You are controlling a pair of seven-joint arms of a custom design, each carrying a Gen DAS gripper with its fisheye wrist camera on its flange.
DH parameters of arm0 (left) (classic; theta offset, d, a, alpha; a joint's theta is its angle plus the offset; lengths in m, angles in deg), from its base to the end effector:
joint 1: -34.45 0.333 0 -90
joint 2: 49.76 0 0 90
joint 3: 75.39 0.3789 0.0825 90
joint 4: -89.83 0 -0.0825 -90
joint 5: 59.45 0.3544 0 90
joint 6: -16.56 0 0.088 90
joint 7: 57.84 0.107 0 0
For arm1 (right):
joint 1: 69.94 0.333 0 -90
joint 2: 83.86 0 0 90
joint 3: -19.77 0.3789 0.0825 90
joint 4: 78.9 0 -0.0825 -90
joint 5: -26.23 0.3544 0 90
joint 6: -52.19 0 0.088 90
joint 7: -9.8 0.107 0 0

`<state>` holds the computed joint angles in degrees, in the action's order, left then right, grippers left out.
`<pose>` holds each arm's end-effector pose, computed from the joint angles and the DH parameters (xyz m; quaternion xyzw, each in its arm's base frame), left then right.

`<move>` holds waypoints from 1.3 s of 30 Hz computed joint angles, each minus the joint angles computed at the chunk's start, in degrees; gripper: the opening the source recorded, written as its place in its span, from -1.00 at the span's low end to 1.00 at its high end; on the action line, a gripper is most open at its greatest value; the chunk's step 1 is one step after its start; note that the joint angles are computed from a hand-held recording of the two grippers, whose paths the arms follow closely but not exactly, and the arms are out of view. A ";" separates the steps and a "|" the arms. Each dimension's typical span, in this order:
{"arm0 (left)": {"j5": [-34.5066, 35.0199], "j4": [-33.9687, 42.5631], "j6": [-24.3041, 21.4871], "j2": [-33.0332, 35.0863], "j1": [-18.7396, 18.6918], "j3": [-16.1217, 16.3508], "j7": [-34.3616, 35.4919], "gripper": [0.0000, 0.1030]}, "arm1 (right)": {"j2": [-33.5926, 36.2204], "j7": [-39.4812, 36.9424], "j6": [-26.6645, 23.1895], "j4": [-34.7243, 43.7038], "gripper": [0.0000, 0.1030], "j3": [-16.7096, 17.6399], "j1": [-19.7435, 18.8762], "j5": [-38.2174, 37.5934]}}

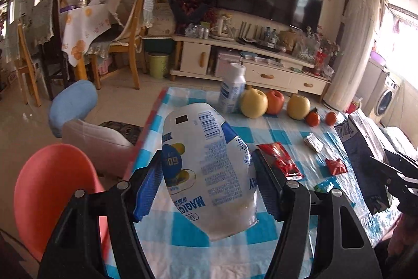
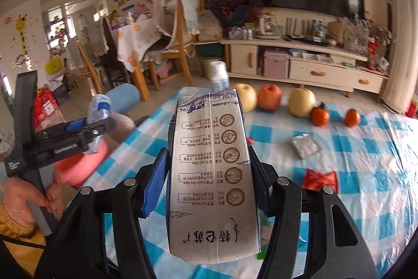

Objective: Collect trash
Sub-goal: 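Carry both held items over the pink bucket and open both tools, then move both open tools over the table toward the red snack packets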

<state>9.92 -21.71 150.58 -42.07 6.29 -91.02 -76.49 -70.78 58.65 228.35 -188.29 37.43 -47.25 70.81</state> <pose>0.4480 -0.3974 0.5266 -0.7310 0.5066 -0.3265 0.3200 0.5316 0.3511 0.5529 -0.7873 0.4020 -0.1372 0.4470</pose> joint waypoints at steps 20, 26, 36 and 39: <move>-17.11 -28.86 -3.10 -22.01 14.70 -0.38 -18.11 0.39 | 35.82 18.00 -27.11 56.89 0.19 -4.14 24.29 -25.70; -20.98 -28.69 -5.10 -21.57 16.21 -0.92 -15.65 0.76 | 38.41 22.06 -27.86 57.75 0.57 -3.62 23.61 -23.89; -18.67 -25.27 -8.70 -19.45 14.28 -2.76 -15.93 0.77 | 26.82 21.12 -13.30 34.93 0.73 -4.33 20.02 -24.00; -17.50 -23.97 -8.42 -18.56 13.62 -2.93 -15.59 0.77 | 23.96 21.23 -9.43 29.46 0.75 -5.63 20.12 -26.15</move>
